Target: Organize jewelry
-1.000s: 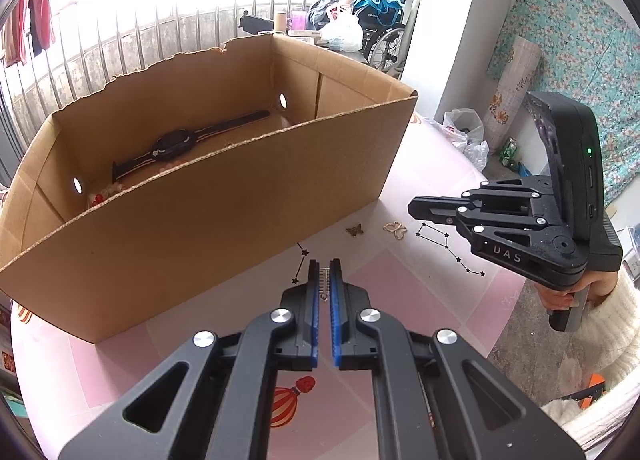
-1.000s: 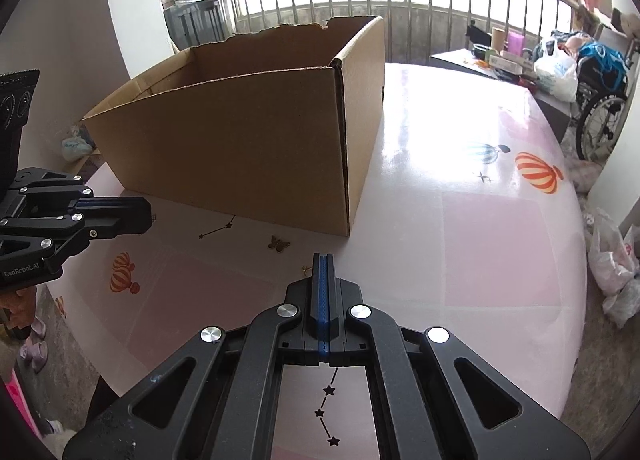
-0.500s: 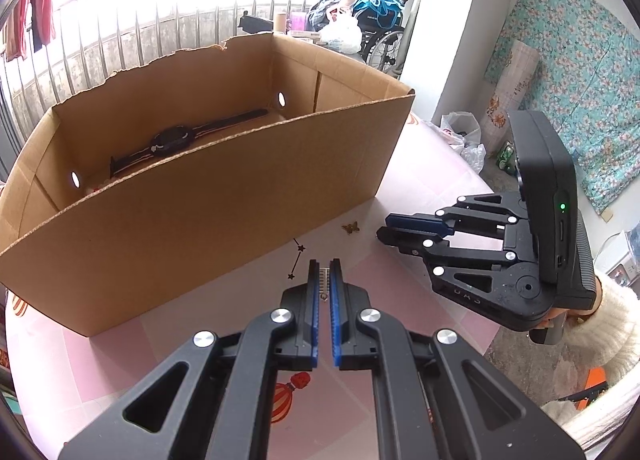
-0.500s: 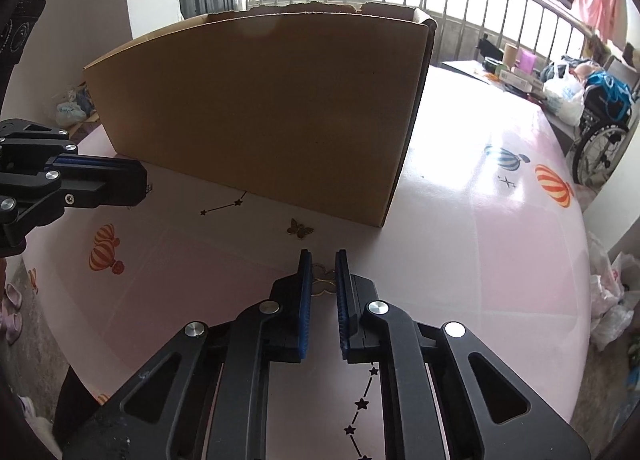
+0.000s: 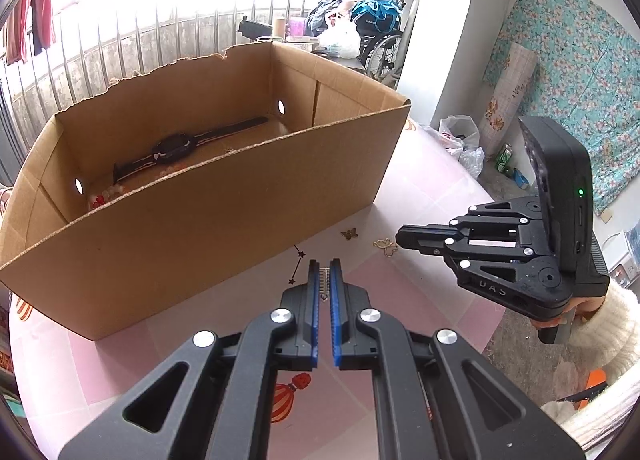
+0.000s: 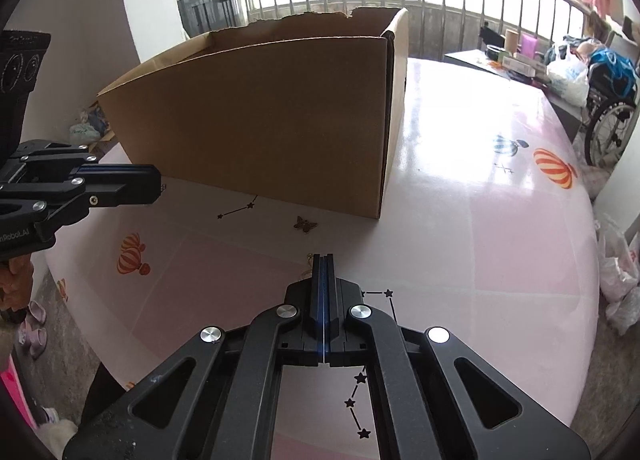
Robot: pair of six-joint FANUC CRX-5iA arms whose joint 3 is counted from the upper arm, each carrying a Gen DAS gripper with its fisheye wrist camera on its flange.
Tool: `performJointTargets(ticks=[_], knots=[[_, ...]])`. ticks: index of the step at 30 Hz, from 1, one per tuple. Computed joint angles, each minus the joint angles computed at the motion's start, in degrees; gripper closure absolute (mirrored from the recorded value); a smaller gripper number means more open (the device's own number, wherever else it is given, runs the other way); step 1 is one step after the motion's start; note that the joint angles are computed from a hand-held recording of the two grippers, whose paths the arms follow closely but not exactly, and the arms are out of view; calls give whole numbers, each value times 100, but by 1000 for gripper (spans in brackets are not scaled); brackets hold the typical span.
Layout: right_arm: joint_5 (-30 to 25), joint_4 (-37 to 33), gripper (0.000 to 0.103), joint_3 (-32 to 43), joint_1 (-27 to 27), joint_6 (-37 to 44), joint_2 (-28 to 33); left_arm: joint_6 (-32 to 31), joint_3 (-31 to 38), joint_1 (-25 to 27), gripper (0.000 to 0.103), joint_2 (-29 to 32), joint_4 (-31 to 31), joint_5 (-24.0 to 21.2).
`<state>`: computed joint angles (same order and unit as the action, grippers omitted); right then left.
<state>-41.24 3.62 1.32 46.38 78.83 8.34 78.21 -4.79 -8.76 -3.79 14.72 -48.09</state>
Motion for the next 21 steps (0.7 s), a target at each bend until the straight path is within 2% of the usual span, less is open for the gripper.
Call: performJointTargets(ticks=[2,3,5,7,11,17,19,20,21], knots=[[-46,45,99,123,70,507,119,-19,-9,14,99,3,36,-14],[-117,6,95,156,62,819,136,-17,-10,17,99,2,34,-21],[-535,-485,94,479,-68,1668,268,-5,-12,13,99,-4,18,-40],[-667,-746,94,645,-155,2068,338,28,-22,11,99,-12,8,-36],[-944,-1001,94,1009,-219,2052,539,54,-82,26,99,-21,85,5],[-1231,-1742,94,1406,-453,2537,693,35,-128,62,99,-42,143,21],[-1029,-1506,86,1295,-392,2632,654,5,-152,83,99,-54,181,29],[-999,-1449,77,1283,-373,2754,660,5,-160,89,99,-60,184,34],[-1095,-1454,73,1350,-372,2911,714,-3,-177,98,99,-69,203,45]])
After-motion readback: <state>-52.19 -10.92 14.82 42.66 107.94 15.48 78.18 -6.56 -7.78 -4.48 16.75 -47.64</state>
